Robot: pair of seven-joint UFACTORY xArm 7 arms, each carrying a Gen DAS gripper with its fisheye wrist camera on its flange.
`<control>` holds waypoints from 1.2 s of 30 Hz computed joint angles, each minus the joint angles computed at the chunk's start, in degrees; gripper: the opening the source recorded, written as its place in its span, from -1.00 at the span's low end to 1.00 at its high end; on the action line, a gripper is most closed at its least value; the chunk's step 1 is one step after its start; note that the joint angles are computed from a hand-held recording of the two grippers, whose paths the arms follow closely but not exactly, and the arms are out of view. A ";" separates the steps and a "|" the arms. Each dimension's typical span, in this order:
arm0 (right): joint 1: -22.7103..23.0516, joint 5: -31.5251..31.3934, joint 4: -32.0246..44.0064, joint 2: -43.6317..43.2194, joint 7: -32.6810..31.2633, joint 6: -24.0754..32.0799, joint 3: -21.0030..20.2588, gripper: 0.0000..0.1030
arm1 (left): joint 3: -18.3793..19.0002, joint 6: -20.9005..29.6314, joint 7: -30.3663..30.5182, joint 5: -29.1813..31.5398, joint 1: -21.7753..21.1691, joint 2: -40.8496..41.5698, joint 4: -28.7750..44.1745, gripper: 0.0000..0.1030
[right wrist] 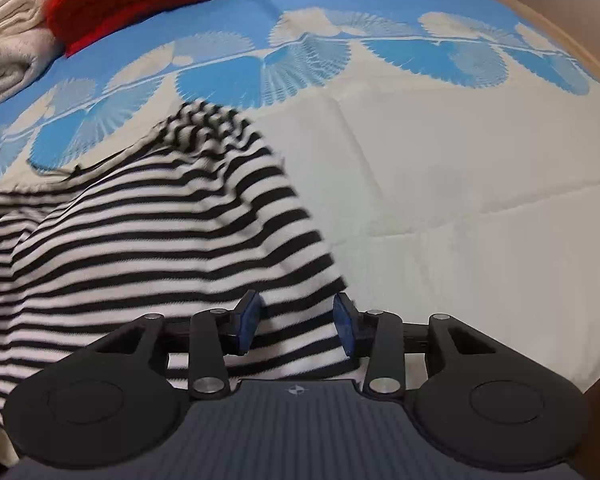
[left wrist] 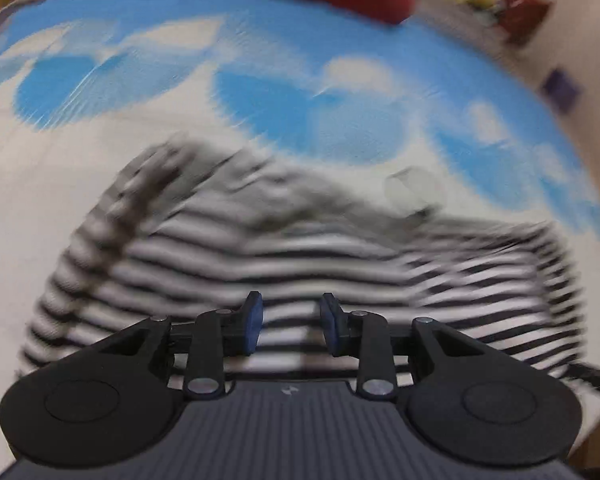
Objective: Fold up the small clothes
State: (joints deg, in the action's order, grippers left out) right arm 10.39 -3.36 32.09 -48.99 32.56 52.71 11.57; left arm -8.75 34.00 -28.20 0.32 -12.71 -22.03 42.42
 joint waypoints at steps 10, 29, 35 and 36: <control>-2.03 -1.79 0.13 1.01 2.79 3.51 0.40 -0.14 | -0.29 0.01 6.93 3.01 0.71 -9.67 -6.70 -0.36; 6.02 1.74 -0.46 -21.37 1.99 -0.33 7.89 -0.08 | 6.05 26.23 -8.18 -10.01 5.31 -51.06 -20.79 -0.62; 4.76 1.49 -1.11 -18.52 2.69 -2.14 7.21 -0.08 | 9.80 26.97 -10.19 -14.88 6.97 -48.28 -22.75 -0.56; 4.81 1.63 -1.18 -18.65 3.13 -1.59 7.33 -0.08 | 9.85 27.27 -10.39 -15.09 7.36 -48.15 -22.95 -0.51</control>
State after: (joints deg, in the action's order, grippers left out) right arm 15.20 -1.73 30.91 -67.63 35.68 51.12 18.90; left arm 1.11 61.27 -38.59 -14.77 -5.36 -70.19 19.46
